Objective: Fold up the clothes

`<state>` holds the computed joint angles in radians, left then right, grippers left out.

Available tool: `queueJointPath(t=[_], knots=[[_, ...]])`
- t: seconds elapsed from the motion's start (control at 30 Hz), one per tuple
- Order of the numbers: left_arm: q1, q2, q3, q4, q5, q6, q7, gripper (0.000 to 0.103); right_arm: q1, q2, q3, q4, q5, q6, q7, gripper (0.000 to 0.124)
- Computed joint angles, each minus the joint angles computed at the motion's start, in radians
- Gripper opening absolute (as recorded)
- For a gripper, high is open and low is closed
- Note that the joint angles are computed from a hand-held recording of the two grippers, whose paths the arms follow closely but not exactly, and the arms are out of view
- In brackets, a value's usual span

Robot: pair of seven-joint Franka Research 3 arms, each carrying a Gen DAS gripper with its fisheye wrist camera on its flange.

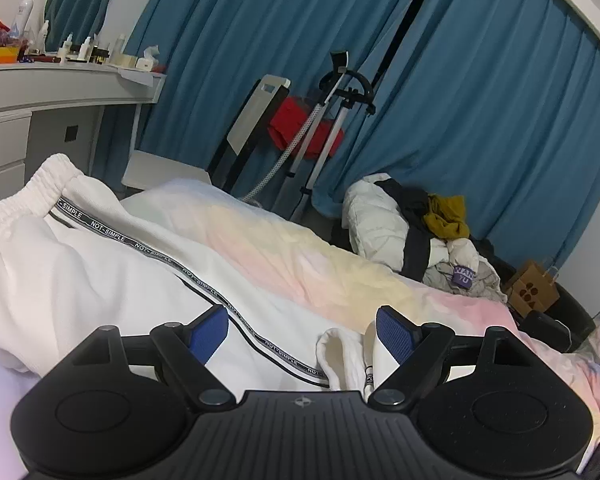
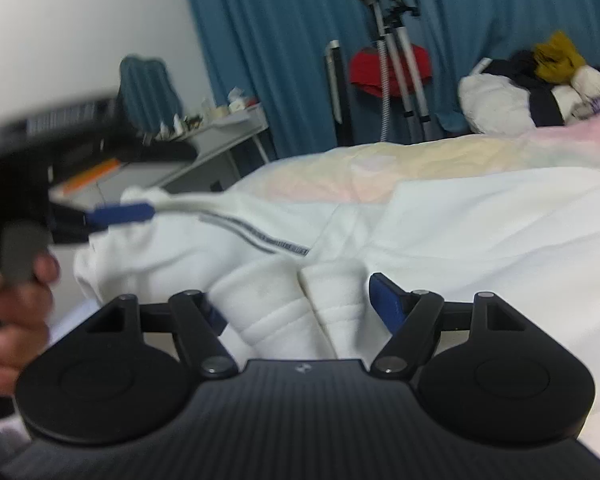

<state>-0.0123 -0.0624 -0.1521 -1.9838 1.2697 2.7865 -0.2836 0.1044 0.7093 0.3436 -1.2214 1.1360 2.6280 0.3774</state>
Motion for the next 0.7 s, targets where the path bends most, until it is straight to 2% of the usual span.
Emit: queueJointPath(t=[0.2, 0.3, 0.37, 0.43, 0.53, 0.6, 0.7], knots=[[-0.015, 0.024, -0.002, 0.006, -0.054, 0.026, 0.118, 0.083, -0.055, -0.068, 0.014, -0.060, 0.134, 0.088, -0.058, 0.073], [-0.025, 0.033, -0.001, 0.004, -0.092, 0.043, 0.184, 0.083, -0.030, -0.077, -0.008, -0.061, 0.164, 0.225, -0.091, 0.073], [-0.030, 0.033, 0.000, -0.002, -0.109, 0.049, 0.209, 0.083, -0.004, -0.069, -0.033, -0.057, 0.130, 0.303, -0.060, 0.074], [-0.032, 0.029, 0.001, -0.010, -0.120, 0.053, 0.223, 0.083, -0.006, -0.069, -0.039, -0.065, 0.091, 0.306, 0.006, 0.074], [-0.032, 0.025, -0.001, -0.016, -0.113, 0.045, 0.210, 0.083, -0.076, -0.073, 0.042, -0.060, 0.183, 0.262, -0.075, 0.074], [-0.032, 0.020, -0.001, -0.023, -0.112, 0.036, 0.200, 0.083, -0.092, -0.072, 0.057, -0.046, 0.251, 0.239, -0.106, 0.073], [-0.030, 0.015, -0.002, -0.031, -0.132, 0.024, 0.192, 0.083, -0.042, -0.060, -0.001, -0.028, 0.205, 0.258, -0.048, 0.074]])
